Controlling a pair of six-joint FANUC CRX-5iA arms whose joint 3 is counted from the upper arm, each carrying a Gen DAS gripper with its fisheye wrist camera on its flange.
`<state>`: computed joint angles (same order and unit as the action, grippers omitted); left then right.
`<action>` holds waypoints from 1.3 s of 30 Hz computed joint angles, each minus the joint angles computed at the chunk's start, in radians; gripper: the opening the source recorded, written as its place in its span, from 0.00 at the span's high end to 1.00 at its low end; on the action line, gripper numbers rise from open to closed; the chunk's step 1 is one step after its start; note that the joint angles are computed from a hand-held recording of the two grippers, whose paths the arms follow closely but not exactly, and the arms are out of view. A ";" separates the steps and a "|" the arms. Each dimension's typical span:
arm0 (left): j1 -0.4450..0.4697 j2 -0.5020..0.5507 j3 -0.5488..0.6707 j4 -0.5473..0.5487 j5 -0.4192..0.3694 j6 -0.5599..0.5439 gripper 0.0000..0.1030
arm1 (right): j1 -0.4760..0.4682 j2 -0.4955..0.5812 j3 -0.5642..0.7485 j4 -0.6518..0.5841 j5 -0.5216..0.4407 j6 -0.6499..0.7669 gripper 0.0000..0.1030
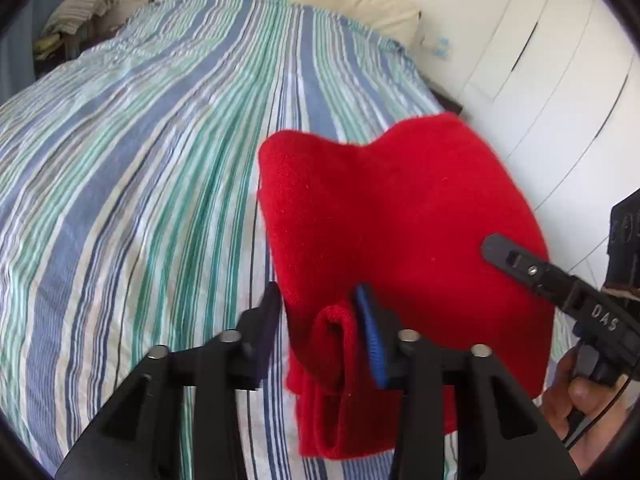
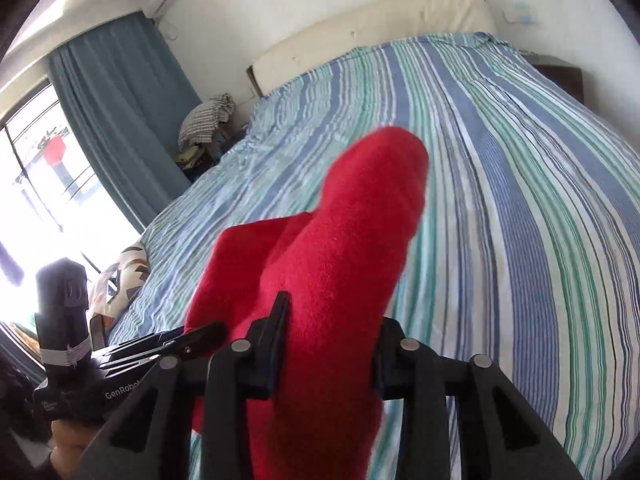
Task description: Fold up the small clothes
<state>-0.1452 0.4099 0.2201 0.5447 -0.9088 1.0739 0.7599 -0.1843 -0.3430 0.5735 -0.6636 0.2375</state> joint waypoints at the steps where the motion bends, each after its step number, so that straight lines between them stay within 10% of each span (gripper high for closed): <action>1: -0.011 0.020 0.025 -0.091 -0.019 0.067 0.33 | -0.013 0.003 0.000 -0.064 -0.039 0.017 0.50; 3: -0.028 0.019 0.030 -0.272 -0.040 0.177 0.43 | -0.022 0.018 -0.009 -0.129 -0.186 0.007 0.20; 12: -0.043 -0.396 -0.397 -0.494 0.263 0.188 0.03 | 0.321 -0.240 -0.217 0.022 -0.581 -0.233 0.09; 24: -0.117 -0.608 -0.403 -0.625 0.073 0.378 0.02 | 0.836 -0.291 -0.114 0.110 -1.000 -0.457 0.09; 39: -0.156 -0.704 -0.420 -0.615 -0.036 0.387 0.02 | 1.003 -0.265 -0.037 0.076 -1.157 -0.568 0.07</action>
